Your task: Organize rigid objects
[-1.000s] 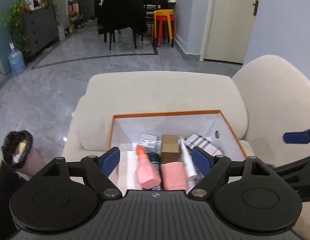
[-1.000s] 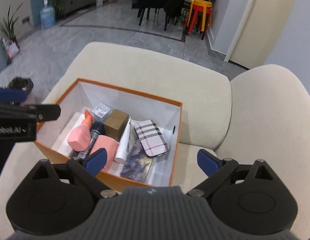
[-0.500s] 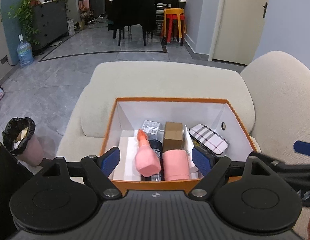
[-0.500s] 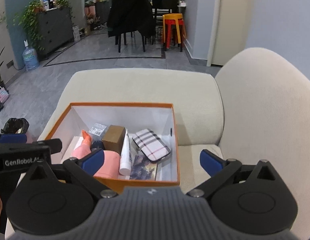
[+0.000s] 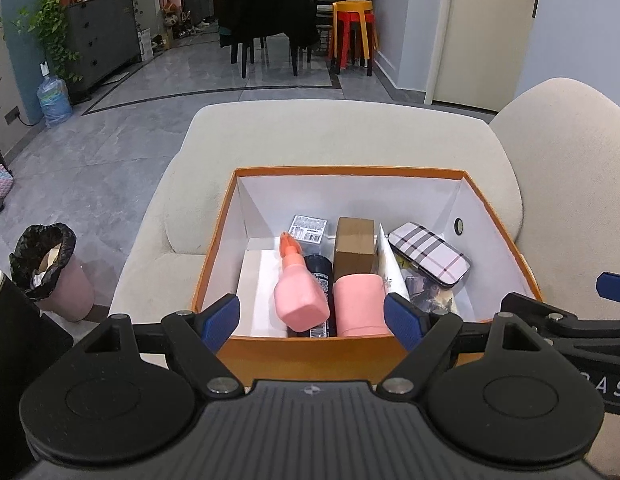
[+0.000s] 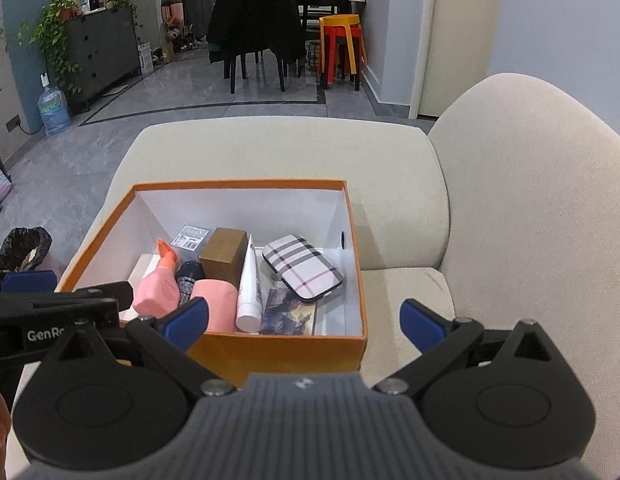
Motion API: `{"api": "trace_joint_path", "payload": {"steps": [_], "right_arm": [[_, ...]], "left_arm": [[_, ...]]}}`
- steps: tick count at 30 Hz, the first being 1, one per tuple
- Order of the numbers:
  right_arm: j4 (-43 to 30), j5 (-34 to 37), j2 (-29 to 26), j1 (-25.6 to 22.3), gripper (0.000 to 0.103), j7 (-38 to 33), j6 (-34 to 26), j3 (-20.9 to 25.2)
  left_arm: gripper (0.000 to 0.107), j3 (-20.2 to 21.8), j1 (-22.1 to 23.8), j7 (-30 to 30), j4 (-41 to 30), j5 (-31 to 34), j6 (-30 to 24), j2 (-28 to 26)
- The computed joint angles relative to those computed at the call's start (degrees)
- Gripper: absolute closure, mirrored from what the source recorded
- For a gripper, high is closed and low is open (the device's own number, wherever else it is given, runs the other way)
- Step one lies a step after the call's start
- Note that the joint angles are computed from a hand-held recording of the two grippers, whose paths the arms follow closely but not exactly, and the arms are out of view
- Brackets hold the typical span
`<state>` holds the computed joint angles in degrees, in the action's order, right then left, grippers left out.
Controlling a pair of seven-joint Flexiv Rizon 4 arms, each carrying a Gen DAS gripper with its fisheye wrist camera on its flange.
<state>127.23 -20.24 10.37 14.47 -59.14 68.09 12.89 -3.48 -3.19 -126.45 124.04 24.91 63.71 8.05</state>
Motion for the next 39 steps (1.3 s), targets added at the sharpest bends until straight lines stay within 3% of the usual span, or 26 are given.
{"api": "trace_joint_path", "payload": {"steps": [39], "right_arm": [[0.28,0.08,0.97,0.38,0.003,0.15,-1.74,0.41]], "left_arm": [[0.011,-0.59,0.69,-0.54,0.12,0.96,-1.17,1.59]]}}
